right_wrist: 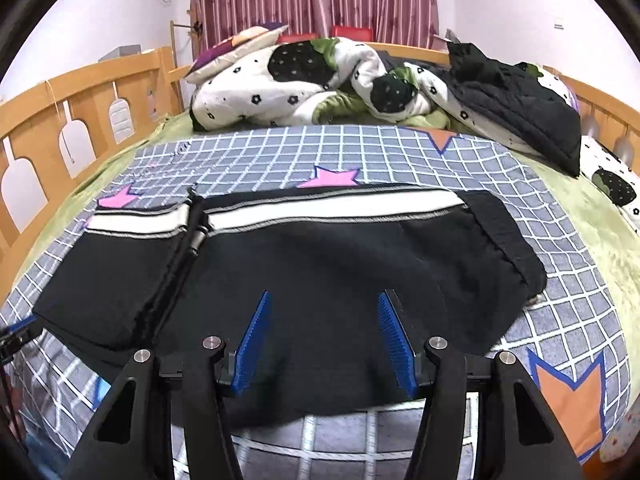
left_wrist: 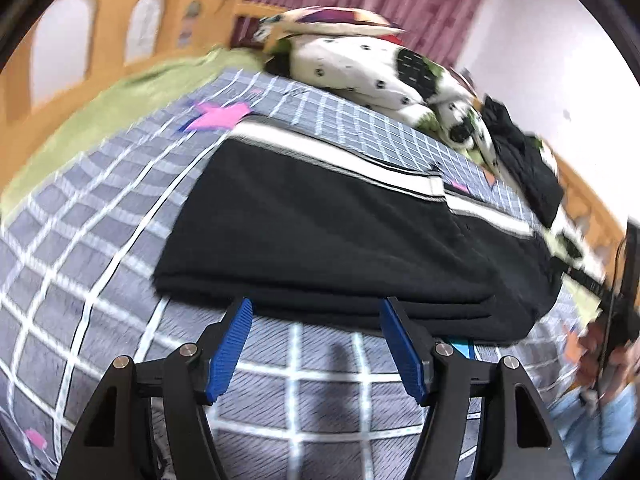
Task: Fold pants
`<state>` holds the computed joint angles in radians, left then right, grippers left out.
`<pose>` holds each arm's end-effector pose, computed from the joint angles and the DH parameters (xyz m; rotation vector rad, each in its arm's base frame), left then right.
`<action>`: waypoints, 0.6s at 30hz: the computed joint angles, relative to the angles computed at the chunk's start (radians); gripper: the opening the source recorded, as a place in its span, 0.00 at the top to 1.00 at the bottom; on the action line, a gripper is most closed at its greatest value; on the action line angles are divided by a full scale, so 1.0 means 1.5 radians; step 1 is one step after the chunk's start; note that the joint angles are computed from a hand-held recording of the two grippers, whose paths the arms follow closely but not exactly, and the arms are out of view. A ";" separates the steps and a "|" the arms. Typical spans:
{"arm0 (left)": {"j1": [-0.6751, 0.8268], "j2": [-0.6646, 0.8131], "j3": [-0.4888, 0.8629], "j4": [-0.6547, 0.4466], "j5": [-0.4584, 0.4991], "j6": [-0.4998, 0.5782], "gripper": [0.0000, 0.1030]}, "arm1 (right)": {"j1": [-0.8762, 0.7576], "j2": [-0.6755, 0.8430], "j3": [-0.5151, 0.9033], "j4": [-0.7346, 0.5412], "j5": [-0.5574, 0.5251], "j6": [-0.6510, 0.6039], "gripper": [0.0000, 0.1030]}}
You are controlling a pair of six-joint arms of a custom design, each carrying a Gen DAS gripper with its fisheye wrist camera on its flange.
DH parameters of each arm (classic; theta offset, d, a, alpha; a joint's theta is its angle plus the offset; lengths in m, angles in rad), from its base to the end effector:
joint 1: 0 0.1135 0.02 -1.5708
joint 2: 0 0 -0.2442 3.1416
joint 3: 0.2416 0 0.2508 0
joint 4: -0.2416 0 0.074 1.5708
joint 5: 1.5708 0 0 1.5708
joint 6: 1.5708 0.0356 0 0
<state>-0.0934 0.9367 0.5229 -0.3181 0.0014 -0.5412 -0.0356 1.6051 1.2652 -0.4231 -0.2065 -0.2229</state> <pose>0.2031 -0.0191 0.1940 -0.5155 2.2670 -0.3250 0.3567 -0.0054 0.2577 -0.3184 2.2942 0.1103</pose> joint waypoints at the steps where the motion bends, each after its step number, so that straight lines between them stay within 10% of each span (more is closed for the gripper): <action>1: 0.039 -0.008 -0.015 0.011 0.045 -0.010 0.38 | 0.003 0.004 0.010 -0.011 -0.005 0.004 0.47; 6: 0.243 0.022 -0.103 0.147 0.301 -0.058 0.38 | 0.015 0.024 0.035 -0.034 -0.001 0.029 0.47; 18: 0.262 0.141 -0.074 0.256 0.303 -0.138 0.38 | 0.015 0.060 0.058 -0.044 0.003 0.040 0.47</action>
